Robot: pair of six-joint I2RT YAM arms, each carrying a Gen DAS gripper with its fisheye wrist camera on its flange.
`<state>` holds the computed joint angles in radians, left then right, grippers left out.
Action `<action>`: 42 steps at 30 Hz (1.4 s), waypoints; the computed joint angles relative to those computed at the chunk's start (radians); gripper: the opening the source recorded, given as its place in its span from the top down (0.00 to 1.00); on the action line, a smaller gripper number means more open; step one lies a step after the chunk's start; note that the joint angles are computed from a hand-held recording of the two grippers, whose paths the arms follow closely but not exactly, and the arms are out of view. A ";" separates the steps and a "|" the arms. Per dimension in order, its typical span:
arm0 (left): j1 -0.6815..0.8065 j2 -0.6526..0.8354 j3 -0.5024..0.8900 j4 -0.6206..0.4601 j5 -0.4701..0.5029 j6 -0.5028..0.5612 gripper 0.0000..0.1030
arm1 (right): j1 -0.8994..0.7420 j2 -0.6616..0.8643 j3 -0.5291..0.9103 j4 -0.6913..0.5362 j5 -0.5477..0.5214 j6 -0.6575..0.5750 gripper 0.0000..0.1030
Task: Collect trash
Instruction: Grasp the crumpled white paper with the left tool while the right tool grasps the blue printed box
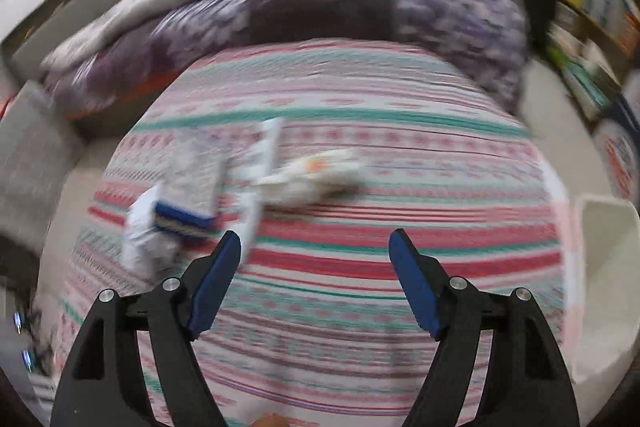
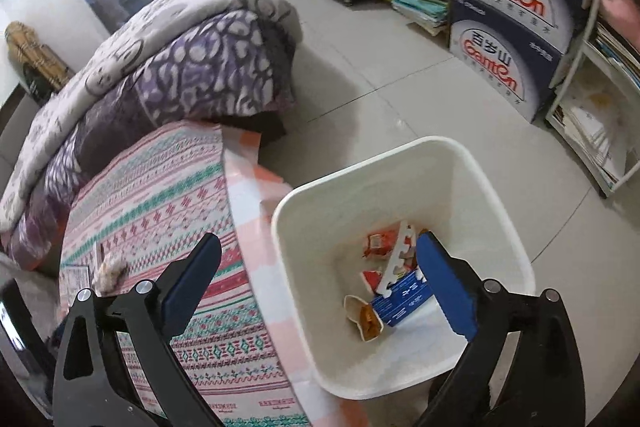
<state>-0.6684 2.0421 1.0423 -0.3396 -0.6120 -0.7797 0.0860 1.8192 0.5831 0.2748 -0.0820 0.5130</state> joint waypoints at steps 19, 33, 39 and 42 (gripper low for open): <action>0.535 -0.185 -0.452 0.418 0.294 0.387 0.69 | 0.368 0.208 0.248 -0.068 0.070 0.085 0.09; 0.849 -0.777 -0.634 0.219 0.383 0.301 0.70 | 0.790 0.618 1.066 -0.429 0.150 -0.009 0.09; 0.946 -0.924 -0.647 0.175 0.456 0.330 0.69 | 0.855 0.916 1.622 -0.750 0.225 -0.102 0.09; 0.966 -0.918 -0.649 0.181 0.479 0.333 0.69 | 0.866 1.057 1.892 -0.900 0.271 -0.132 0.09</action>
